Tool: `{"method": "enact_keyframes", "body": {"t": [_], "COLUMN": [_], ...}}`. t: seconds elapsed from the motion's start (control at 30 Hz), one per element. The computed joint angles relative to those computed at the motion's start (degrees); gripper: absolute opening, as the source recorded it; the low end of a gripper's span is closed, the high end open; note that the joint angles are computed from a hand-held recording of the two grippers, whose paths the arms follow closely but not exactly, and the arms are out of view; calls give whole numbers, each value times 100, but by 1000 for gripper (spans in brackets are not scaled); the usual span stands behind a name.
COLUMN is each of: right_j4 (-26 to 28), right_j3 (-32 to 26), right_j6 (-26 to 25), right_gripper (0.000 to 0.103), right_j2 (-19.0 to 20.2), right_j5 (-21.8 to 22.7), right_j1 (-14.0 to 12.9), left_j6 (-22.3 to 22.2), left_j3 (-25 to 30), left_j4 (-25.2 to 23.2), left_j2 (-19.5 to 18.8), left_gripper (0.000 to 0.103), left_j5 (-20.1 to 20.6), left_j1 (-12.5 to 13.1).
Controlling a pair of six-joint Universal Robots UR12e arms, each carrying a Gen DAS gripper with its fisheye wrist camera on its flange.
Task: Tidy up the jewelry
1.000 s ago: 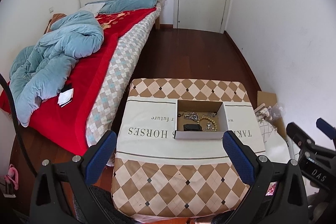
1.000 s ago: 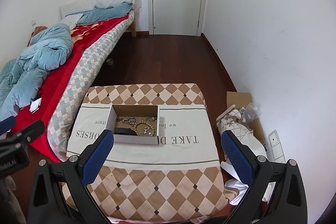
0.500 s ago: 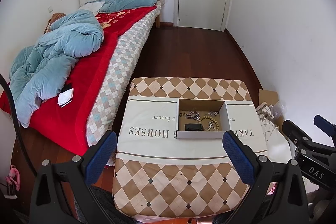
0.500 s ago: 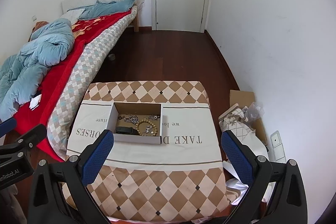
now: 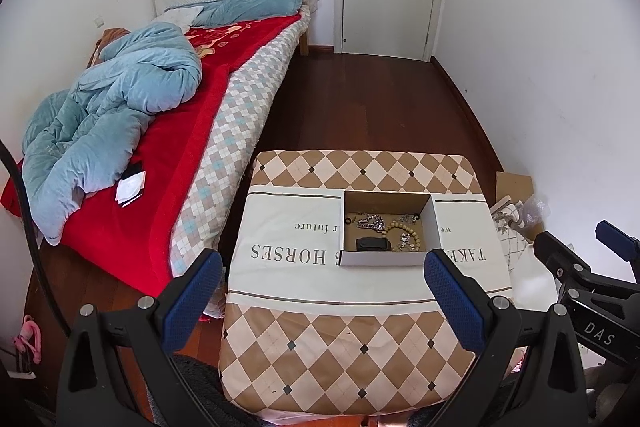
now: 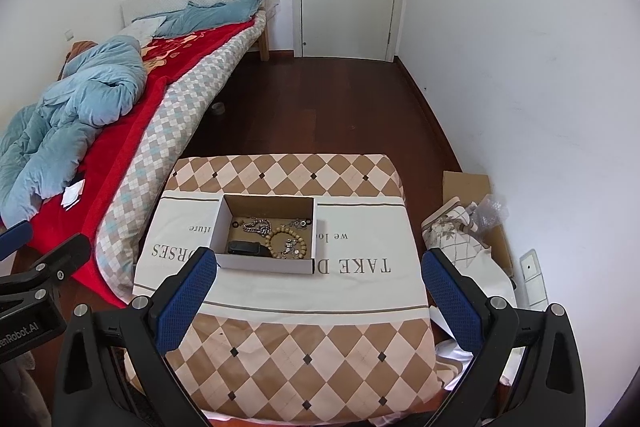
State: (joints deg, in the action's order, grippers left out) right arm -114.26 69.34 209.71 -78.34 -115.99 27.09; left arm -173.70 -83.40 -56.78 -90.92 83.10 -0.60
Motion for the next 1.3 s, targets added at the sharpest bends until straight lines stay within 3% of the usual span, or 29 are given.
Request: {"method": "enact_keyframes", "body": {"t": [1.3], "right_j4": [84], "right_j3": [15], "right_j6": [4], "right_gripper": [103], "right_j2": [-51], "right_j5": [86], "right_j1": [-26], "left_j6": [14], "left_j3": [-21], "left_j4": [0], "left_j2": [45], "left_gripper": [103], "left_j5": [50], "left_j1": [3]}}
